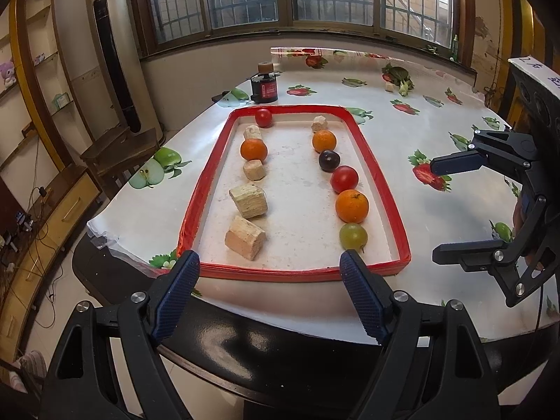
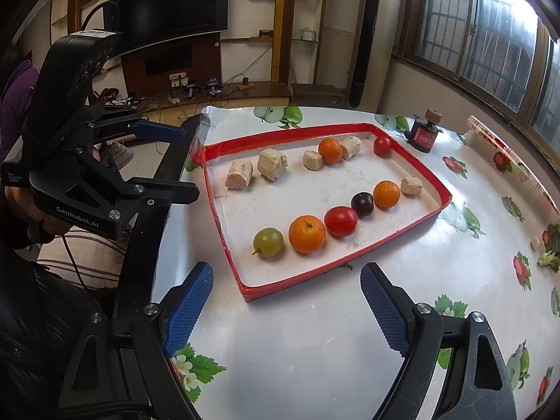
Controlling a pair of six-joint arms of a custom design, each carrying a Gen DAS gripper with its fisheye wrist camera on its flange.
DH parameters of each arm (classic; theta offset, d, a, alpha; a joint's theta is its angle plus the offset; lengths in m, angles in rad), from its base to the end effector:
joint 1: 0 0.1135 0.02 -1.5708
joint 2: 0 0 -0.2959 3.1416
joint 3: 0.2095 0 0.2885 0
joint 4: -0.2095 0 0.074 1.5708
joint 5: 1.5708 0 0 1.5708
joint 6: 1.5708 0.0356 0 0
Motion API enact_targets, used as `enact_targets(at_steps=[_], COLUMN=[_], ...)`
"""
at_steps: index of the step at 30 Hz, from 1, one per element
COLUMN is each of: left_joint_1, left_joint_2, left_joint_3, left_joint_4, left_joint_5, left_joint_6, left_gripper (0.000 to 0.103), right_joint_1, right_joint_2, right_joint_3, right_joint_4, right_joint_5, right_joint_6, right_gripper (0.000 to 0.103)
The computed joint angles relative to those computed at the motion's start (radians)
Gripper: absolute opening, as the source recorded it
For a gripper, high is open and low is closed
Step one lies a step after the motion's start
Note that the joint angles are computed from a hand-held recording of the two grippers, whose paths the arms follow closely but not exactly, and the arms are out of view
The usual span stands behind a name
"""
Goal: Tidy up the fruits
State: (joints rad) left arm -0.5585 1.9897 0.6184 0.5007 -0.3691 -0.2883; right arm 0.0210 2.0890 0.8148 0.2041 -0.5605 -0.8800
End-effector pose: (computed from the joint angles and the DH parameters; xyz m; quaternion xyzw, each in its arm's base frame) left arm 0.2817 -0.1609 0.0371 0.0620 0.9235 0.0186 0.3782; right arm 0.3559 0.0264 0.0268 -0.4671 0.8083 0.1445 0.3280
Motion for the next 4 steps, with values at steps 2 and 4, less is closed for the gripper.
enact_targets(at_steps=[2, 4], left_joint_1=[0.0, 0.004], left_joint_2=[0.001, 0.0], left_joint_3=[0.004, 0.01], left_joint_4=[-0.004, -0.01], left_joint_5=[0.001, 0.018], left_joint_6=[-0.002, -0.004], left_gripper=[0.083, 0.083], right_joint_1=[0.0, 0.001], right_joint_2=[0.001, 0.004], right_joint_3=[-0.002, -0.006], right_joint_4=[0.005, 0.015], right_joint_5=[0.001, 0.003], right_joint_6=[0.003, 0.011], right_gripper=[0.088, 0.088])
